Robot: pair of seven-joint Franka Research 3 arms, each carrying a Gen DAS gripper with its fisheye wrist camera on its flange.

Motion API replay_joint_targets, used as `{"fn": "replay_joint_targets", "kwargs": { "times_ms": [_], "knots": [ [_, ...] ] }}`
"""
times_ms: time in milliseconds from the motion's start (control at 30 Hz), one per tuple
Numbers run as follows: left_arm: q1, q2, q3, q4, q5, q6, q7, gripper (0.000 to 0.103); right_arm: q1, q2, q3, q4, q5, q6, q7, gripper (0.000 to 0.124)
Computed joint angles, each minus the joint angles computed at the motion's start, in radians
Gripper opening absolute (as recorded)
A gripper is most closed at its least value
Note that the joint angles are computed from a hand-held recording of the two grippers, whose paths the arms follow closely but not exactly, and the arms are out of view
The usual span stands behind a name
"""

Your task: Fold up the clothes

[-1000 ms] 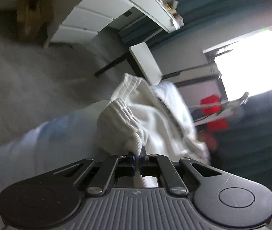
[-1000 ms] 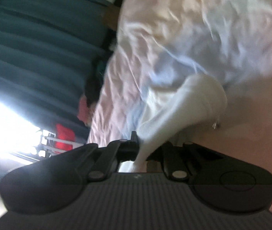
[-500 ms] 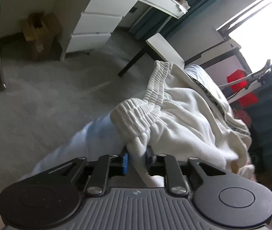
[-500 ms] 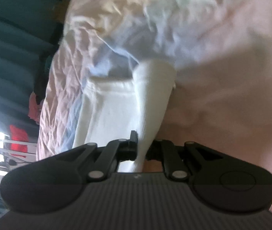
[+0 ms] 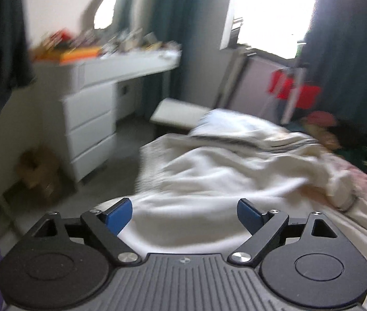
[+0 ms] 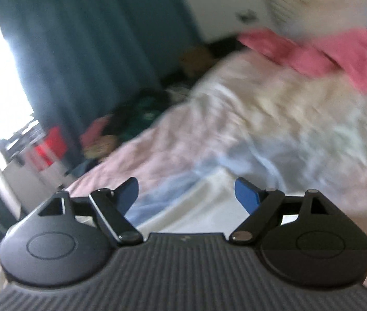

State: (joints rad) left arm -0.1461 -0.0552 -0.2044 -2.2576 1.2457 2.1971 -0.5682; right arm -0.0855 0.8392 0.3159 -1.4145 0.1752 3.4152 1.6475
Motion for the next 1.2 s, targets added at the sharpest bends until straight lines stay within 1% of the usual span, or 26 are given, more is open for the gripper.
{"fn": "replay_joint_targets", "kwargs": {
  "times_ms": [67,100,133,200,300,400,467,533,567,600,667,800,900,933,1000,1133,1200],
  "knots": [
    [-0.016,0.071,-0.013,0.082,0.069,-0.004,-0.009,0.096,-0.088,0.009,0.129,-0.032,-0.134,0.04,-0.04,0.084],
    [-0.025,0.109,-0.011,0.125,0.103,0.009,-0.015,0.096,-0.125,0.015,0.181,-0.046,-0.195,0.048,-0.044,0.084],
    [-0.036,0.147,-0.006,0.169,0.136,0.022,-0.02,0.096,-0.151,0.019,0.219,-0.056,-0.24,0.053,-0.04,0.084],
    [-0.065,0.223,0.007,0.259,0.194,0.05,-0.029,0.097,-0.189,0.031,0.276,-0.071,-0.317,0.053,-0.028,0.084],
    [-0.105,0.342,0.039,0.393,0.247,0.103,-0.023,0.097,-0.214,0.041,0.323,-0.089,-0.404,0.054,-0.026,0.084],
    [-0.139,0.473,0.073,0.545,0.274,0.17,-0.002,0.097,-0.204,0.048,0.332,-0.096,-0.453,0.064,-0.031,0.084],
    [-0.157,0.56,0.091,0.648,0.259,0.202,0.059,0.097,-0.197,0.062,0.343,-0.092,-0.481,0.062,-0.028,0.084],
    [-0.184,0.625,0.116,0.719,0.257,0.205,0.098,0.097,-0.191,0.078,0.356,-0.086,-0.506,0.06,-0.03,0.084],
    [-0.199,0.654,0.13,0.749,0.26,0.203,0.109,0.097,-0.183,0.084,0.355,-0.081,-0.512,0.059,-0.033,0.084],
    [-0.211,0.68,0.145,0.773,0.261,0.205,0.116,0.097,-0.164,0.089,0.341,-0.072,-0.508,0.059,-0.038,0.084],
    [-0.225,0.715,0.172,0.801,0.253,0.22,0.112,0.097,-0.136,0.109,0.328,-0.04,-0.504,0.051,-0.049,0.084],
    [-0.244,0.753,0.212,0.819,0.202,0.252,0.119,0.097,-0.094,0.16,0.321,0.031,-0.494,0.035,-0.083,0.084],
    [-0.252,0.771,0.244,0.824,0.165,0.29,0.105,0.097,-0.049,0.19,0.296,0.088,-0.467,0.028,-0.118,0.084],
    [-0.26,0.774,0.255,0.826,0.153,0.288,0.109,0.097,-0.042,0.195,0.294,0.095,-0.461,0.026,-0.128,0.084],
    [-0.273,0.781,0.271,0.829,0.132,0.287,0.117,0.097,-0.034,0.203,0.297,0.102,-0.456,0.016,-0.151,0.084],
    [-0.285,0.785,0.285,0.833,0.11,0.323,0.14,0.097,-0.036,0.204,0.31,0.088,-0.45,0.013,-0.208,0.084],
    [-0.3,0.786,0.294,0.833,0.115,0.327,0.148,0.097,-0.054,0.206,0.334,0.073,-0.457,0.008,-0.227,0.083]
  ]
}}
